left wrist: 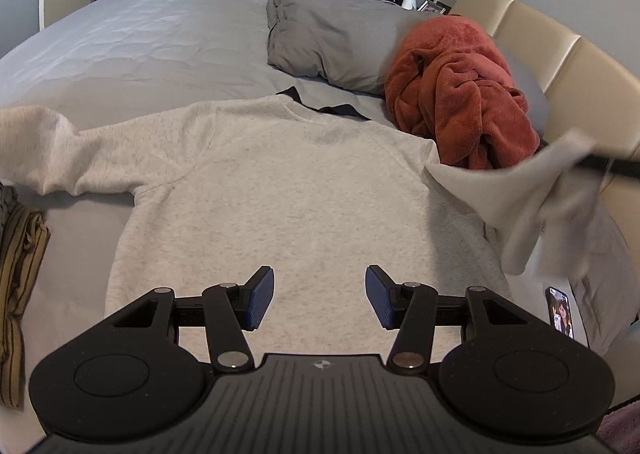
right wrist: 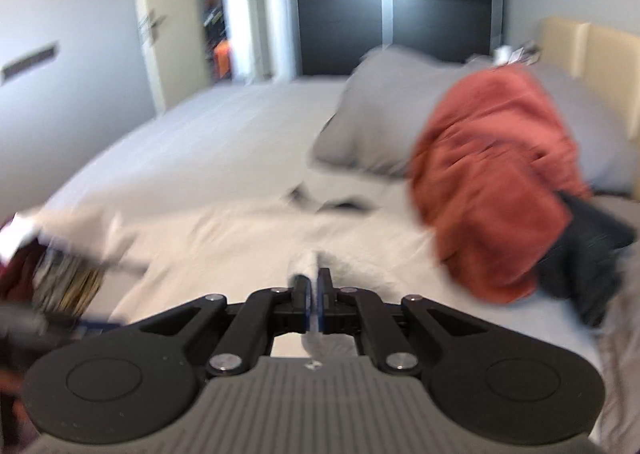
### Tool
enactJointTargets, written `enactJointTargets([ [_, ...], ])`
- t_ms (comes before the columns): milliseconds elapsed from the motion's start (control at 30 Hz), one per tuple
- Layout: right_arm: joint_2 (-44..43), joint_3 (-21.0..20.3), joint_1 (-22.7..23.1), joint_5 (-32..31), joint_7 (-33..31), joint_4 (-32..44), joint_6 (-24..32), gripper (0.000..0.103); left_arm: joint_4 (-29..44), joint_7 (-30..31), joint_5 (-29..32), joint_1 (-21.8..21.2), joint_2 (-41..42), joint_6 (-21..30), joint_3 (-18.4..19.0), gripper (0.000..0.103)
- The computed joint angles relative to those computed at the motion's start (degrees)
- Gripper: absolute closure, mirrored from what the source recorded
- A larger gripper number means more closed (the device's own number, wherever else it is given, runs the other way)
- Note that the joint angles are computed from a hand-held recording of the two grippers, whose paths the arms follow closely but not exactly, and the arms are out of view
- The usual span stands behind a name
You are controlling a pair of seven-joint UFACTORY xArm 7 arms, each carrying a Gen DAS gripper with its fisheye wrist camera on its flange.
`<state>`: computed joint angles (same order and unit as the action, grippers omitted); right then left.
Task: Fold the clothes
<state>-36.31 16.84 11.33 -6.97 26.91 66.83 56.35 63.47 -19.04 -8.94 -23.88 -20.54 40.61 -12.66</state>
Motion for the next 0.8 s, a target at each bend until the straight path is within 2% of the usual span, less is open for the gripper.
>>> enactJointTargets([
  [167,2.09,1.25,5.97,4.20,-2.74,-5.21,1.39,0.099,-1.15,0.22,-2.59,-0.63,-0.37,0.87,0.95,0.054],
  [200,1.96,1.20,6.96,4.96,-2.93,-6.81,1.11,0.095,-1.40,0.50,-3.12,-0.82,-0.52,1.04,1.10,0.054],
  [367,-0.15,0.28,10.29,7.04,-4.39,-12.93,1.35,0.093,-2.22,3.03,-5.12,-2.06,-0.80,1.71,1.33,0.052],
  [433,-2.07,-0.66,11.20,8.25,-5.09,-15.03,0.94,0.079,-2.48,4.23,-5.77,-2.59,-0.85,2.11,1.26,0.051],
  [467,-3.11,-1.07,11.49,9.01,-5.12,-15.95,0.77,0.052,-2.63,4.57,-5.88,-2.78,-0.92,2.46,1.08,0.051],
  [500,-4.34,-1.28,11.68,9.75,-4.84,-16.89,0.50,0.047,-2.77,4.86,-5.98,-2.97,-0.96,2.75,0.88,0.051],
  [633,-8.71,-2.01,12.24,11.29,-5.45,-19.49,1.85,0.047,-2.94,6.56,-7.22,-4.07,-0.42,3.62,0.57,0.051],
  [800,-12.77,-2.31,11.40,11.13,-6.50,-22.52,6.18,0.047,-3.54,8.34,-11.36,-6.03,0.73,3.34,0.49,0.050],
])
